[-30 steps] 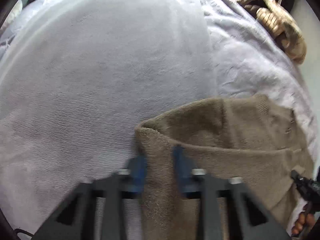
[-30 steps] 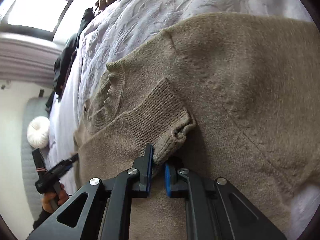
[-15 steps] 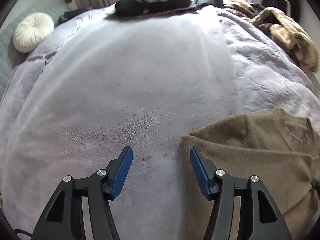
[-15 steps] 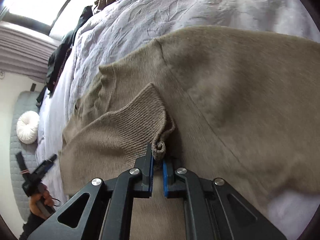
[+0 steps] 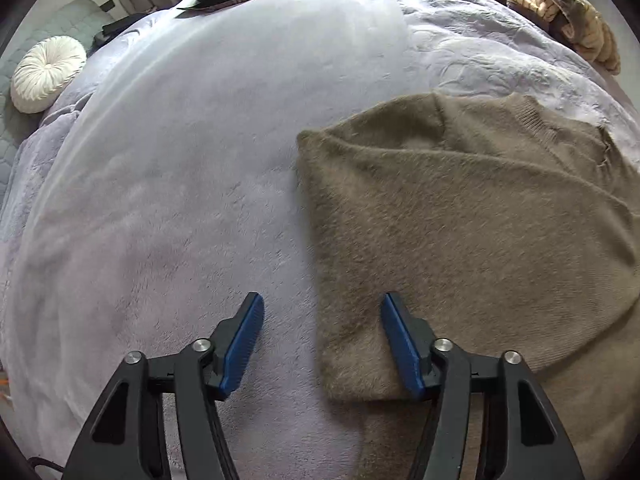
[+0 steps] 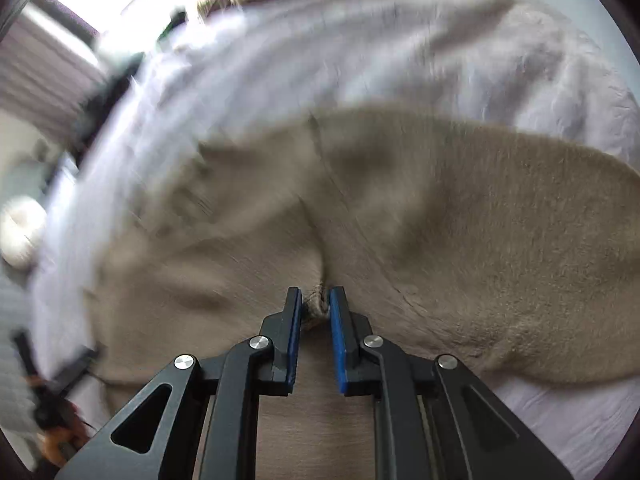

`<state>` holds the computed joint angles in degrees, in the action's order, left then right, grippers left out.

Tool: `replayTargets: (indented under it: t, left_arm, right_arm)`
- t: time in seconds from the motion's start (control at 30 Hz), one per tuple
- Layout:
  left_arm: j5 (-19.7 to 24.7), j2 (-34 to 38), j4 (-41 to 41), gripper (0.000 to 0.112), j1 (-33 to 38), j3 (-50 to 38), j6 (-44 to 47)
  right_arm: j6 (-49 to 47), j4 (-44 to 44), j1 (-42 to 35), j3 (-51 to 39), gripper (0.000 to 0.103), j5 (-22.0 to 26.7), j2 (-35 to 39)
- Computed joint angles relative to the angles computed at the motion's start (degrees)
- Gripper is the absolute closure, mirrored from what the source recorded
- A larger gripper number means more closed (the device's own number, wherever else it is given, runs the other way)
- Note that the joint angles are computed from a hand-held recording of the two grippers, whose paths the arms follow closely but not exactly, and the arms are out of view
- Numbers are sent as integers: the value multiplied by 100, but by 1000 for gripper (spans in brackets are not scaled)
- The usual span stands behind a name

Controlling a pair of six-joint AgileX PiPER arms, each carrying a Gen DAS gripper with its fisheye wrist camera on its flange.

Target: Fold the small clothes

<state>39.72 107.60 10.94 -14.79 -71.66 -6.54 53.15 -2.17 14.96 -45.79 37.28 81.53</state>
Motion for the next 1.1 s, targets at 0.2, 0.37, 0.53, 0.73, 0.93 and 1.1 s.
replayTargets:
  t: [0.2, 0.37, 0.53, 0.73, 0.93, 1.1]
  left_arm:
    - [468, -430, 81, 41, -42, 111, 50]
    - [860, -993, -138, 41, -296, 356, 37]
    - [1242, -1702, -496, 41, -886, 824, 12]
    - [1796, -1944, -1119, 41, -1584, 600, -171]
    - [2210, -1916, -1988, 41, -2018, -2, 129]
    - [2578, -1813, -3155, 41, -2063, -502, 788]
  right_arm:
    - [-36, 50, -60, 329, 85, 317, -663]
    - [-586, 1071, -392, 843, 85, 476, -1633]
    - [137, 1183, 34, 1323, 84, 781, -2599]
    - [1511, 746, 542, 1670, 82, 1334, -3686]
    - [1922, 593, 474, 1883, 51, 1916, -4573]
    - [1791, 698, 194, 2018, 37, 2141, -5101]
